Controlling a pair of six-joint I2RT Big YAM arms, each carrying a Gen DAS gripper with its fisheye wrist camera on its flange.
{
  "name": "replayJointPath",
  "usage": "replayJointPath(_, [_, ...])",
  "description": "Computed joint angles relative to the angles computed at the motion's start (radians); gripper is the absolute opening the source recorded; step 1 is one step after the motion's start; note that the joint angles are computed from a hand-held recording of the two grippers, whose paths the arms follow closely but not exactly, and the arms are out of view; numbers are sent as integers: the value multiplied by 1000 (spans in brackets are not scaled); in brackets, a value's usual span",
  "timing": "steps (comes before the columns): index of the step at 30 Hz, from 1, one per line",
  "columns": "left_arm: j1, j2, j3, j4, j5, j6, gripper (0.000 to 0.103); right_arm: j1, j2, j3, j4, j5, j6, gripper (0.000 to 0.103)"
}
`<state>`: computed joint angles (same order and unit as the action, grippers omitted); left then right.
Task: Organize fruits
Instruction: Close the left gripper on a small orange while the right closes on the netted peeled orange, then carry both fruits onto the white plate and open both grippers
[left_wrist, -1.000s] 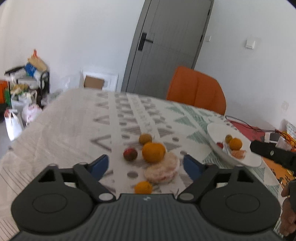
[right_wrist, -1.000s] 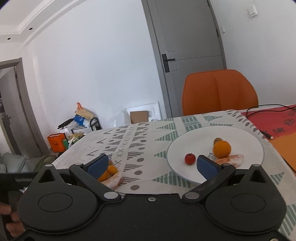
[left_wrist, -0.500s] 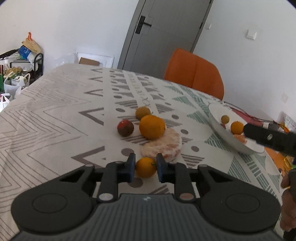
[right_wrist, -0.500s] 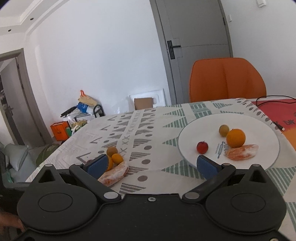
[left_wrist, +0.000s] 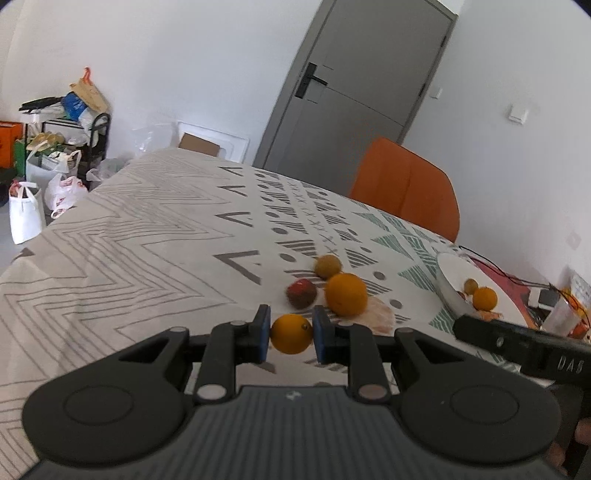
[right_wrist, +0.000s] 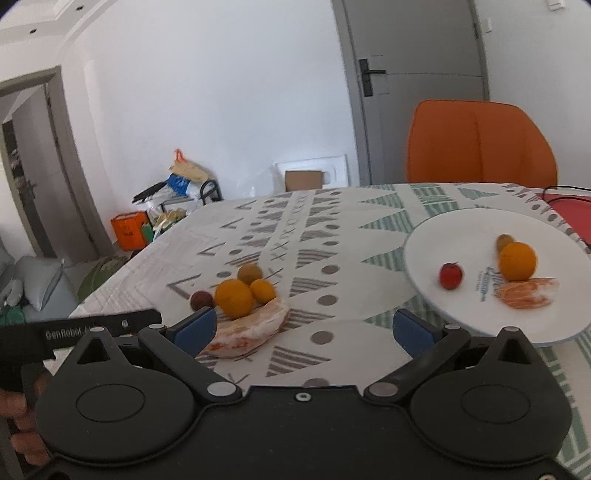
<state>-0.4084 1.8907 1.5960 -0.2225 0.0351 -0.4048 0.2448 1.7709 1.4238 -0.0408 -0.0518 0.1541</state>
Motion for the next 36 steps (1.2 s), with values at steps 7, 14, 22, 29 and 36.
replayJointPath(7, [18,-3,-10,13,6,-21,22,16,45,66,-70,-4,-23,103])
replayJointPath(14, [32,10,-5,2,6,-52,22,39,99,153,-143,-11,-71,103])
replayJointPath(22, [39,23,2,-5,20,-67,22,55,161,242,-211,-7,-107,103])
replayJointPath(29, [32,28,12,-16,-4,-46,22,62,204,299,-250,-4,-131,103])
replayJointPath(36, [25,28,18,-28,-25,-36,22,79,218,320,-244,49,-199,80])
